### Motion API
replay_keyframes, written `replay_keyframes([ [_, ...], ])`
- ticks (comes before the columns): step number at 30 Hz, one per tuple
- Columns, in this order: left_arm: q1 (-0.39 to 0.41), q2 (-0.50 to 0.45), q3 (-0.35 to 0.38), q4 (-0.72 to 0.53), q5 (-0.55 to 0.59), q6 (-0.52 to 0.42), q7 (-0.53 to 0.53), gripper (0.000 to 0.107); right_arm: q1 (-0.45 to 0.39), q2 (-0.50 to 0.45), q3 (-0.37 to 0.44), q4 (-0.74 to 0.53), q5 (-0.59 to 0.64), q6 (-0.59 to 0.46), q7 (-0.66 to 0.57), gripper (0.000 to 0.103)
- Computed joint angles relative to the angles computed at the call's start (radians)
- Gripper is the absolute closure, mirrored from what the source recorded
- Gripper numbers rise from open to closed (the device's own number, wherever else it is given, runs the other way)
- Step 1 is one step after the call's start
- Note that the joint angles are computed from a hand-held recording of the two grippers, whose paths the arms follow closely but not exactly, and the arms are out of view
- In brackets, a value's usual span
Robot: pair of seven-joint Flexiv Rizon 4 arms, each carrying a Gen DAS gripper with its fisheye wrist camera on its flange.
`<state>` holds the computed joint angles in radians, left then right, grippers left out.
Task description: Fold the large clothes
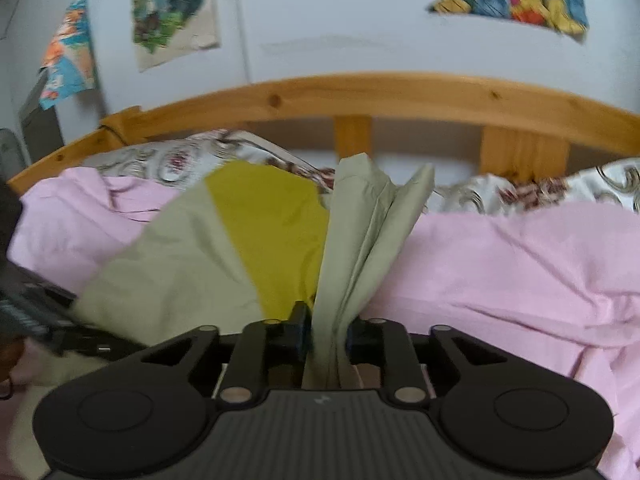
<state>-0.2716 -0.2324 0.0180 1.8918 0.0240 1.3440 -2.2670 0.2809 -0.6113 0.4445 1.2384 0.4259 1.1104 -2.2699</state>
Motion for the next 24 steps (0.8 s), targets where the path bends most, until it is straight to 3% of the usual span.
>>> replay_keyframes([
  [5, -0.055, -0.039, 0.053, -0.069, 0.122, -0.054, -0.096, 0.020, -0.028, -0.023, 0.007, -0.002, 0.034, -0.002, -0.009, 0.049],
  [12, -0.106, -0.030, 0.097, -0.097, 0.245, -0.119, -0.305, 0.011, -0.036, -0.017, 0.009, 0.063, 0.029, 0.092, -0.021, 0.017],
  [17, -0.131, -0.015, 0.090, -0.170, 0.407, -0.272, -0.411, 0.006, -0.084, 0.000, 0.071, 0.099, 0.063, 0.136, -0.073, 0.005],
  [24, -0.127, -0.003, 0.039, -0.230, 0.499, -0.416, -0.519, 0.005, -0.131, 0.050, 0.131, 0.159, 0.111, 0.186, -0.175, 0.000],
])
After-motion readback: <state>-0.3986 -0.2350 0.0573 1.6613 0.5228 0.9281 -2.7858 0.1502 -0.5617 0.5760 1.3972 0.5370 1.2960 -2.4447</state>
